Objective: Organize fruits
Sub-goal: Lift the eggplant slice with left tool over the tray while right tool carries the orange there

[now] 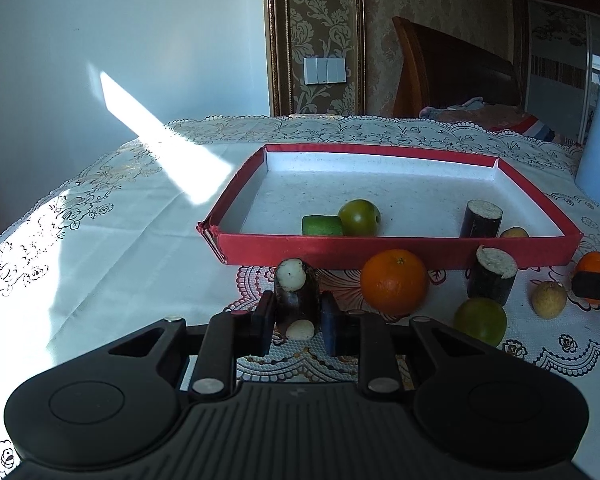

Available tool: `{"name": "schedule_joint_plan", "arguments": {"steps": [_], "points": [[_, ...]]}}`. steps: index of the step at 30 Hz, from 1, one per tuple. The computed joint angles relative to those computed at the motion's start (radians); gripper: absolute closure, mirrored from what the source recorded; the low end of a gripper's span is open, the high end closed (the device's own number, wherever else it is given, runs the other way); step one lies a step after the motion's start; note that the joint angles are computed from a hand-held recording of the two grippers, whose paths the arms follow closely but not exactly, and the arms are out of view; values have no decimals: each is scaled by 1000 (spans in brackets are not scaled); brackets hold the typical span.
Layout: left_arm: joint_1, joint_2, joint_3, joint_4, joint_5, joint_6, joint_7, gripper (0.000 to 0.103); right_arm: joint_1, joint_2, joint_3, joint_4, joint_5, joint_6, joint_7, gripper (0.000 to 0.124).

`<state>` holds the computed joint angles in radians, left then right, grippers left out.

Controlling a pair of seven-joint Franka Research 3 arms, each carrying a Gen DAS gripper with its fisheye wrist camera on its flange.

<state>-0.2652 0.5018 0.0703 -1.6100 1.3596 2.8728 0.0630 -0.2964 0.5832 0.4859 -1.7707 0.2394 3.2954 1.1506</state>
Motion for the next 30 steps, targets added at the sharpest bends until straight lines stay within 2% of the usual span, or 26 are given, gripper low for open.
{"name": "schedule_joint_plan", "arguments": {"steps": [5,11,15,21,27,30], "points": [[-7,-7,-3,-3,14,-11,-16,80,-46,-3,61,-26,-34,37,12,85],[-16,-5,-7,14,42,-26,-47,80,-77,-2,102,-36,-113,59,63,85],[-21,1,-13,45,42,-33,-44,80,-65,5,96,-18,-148,59,97,85],[-34,47,-17,144,4,-51,15,80,-10,20,44,40,-163,51,125,85],[-32,158,-31,309,-189,-70,202,80,66,54,-23,142,-127,5,111,85],[-29,222,-39,393,-288,-87,298,80,128,78,-84,205,-84,-23,94,85]]}}
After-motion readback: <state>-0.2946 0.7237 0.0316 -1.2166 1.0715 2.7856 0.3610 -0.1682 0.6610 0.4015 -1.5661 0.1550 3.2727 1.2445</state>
